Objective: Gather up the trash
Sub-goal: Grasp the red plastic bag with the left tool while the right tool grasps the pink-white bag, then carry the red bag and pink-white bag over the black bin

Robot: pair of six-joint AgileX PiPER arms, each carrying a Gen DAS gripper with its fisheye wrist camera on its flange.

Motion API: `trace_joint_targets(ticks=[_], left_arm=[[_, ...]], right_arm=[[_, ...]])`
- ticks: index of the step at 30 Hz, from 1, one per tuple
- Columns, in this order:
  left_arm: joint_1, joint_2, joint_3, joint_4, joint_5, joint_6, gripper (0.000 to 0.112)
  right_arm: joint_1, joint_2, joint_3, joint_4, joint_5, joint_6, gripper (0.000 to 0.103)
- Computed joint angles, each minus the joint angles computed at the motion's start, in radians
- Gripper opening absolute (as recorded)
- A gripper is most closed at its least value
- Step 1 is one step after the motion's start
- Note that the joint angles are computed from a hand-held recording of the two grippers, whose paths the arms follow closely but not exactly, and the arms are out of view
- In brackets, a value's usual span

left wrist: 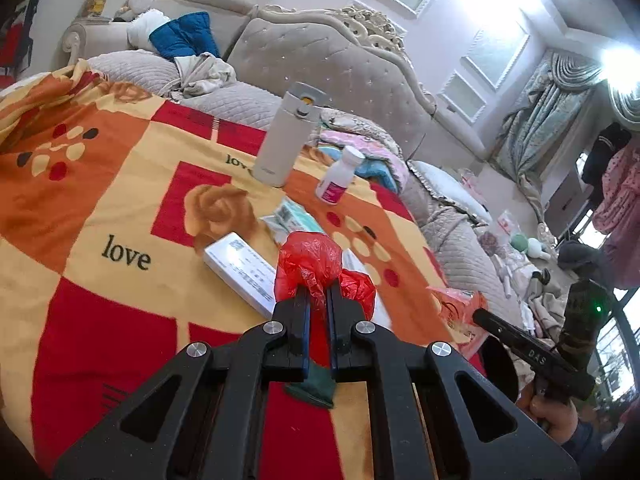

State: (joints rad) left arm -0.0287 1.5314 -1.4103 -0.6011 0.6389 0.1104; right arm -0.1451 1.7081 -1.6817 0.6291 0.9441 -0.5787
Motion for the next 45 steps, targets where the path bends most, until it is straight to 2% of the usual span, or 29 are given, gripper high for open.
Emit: trace_joint_targets(ticks=[7,24,39,45], left_arm=[[-0.079,-0.057,-0.012,0.131,0.02,-0.094,0.004],[-0.285,-0.067,-0.045,0.424,0.041,-0.34,0.004],[-0.473,0.055,-0.153,0.561,0.075,-0.463,0.004],[-0.548,0.187,-0.307,0.541,0.123,-0.429,0.004]], right_arm=[[-0.053,-0.131,0.138,0.057,-0.002,-0.056,0.01],[-0.179,-0.225,0.236,0.161,0.042,-0.163,0.01],[-0.459,-0.193,0.273,0.255,0.135,-0.31,0.01],[-0.581,-0.127,0.208,0.254,0.167,-0.324,0.01]])
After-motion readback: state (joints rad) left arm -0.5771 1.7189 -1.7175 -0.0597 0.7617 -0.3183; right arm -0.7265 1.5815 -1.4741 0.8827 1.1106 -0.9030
